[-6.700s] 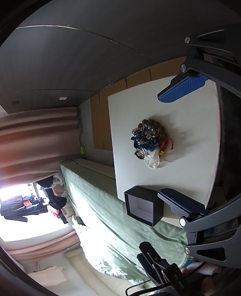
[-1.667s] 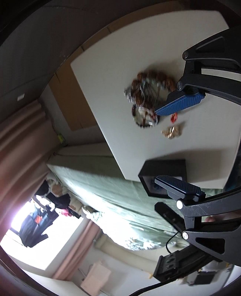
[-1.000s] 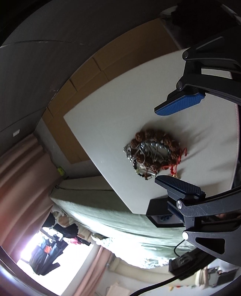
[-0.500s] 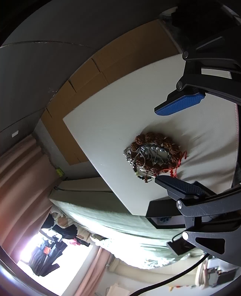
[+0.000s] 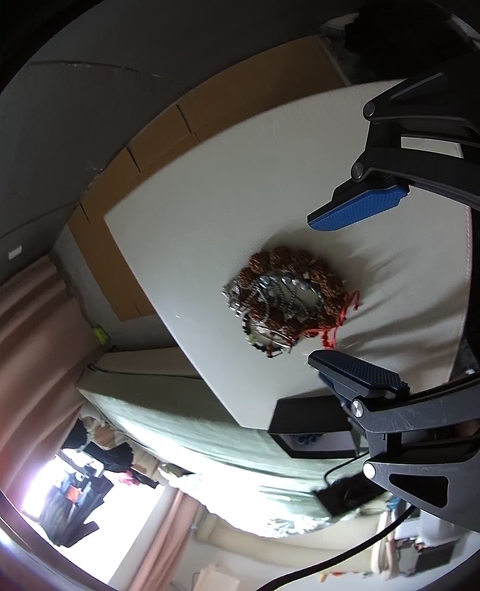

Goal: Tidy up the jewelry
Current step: 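Release the blue braided bracelet into the black box with the right tool, then grasp the gold butterfly brooch with the left tool while the right tool grasps the red string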

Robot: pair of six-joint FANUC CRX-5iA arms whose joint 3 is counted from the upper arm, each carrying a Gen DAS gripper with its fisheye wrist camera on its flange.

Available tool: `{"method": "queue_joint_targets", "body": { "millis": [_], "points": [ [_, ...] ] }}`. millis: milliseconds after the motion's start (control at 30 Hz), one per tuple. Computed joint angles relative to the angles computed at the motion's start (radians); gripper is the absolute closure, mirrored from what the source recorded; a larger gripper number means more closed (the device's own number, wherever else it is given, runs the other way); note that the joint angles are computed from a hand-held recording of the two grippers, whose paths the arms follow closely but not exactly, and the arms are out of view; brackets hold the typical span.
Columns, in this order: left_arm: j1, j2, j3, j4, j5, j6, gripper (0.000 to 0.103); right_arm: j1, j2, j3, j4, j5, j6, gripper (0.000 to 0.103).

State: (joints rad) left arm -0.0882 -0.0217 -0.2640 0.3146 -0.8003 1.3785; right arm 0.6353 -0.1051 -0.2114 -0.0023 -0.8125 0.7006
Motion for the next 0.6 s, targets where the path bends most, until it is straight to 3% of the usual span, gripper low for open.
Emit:
{"method": "queue_joint_targets", "body": {
  "millis": [367, 600],
  "points": [
    [0.087, -0.065, -0.063, 0.149, 0.009, -0.091, 0.091, 0.012, 0.049, 0.049, -0.069, -0.027, 0.099, 0.042],
    [0.147, -0.131, -0.111, 0.230, 0.023, -0.134, 0.091, 0.047, 0.101, 0.074, -0.008, -0.072, 0.089, 0.048]
  ]
}}
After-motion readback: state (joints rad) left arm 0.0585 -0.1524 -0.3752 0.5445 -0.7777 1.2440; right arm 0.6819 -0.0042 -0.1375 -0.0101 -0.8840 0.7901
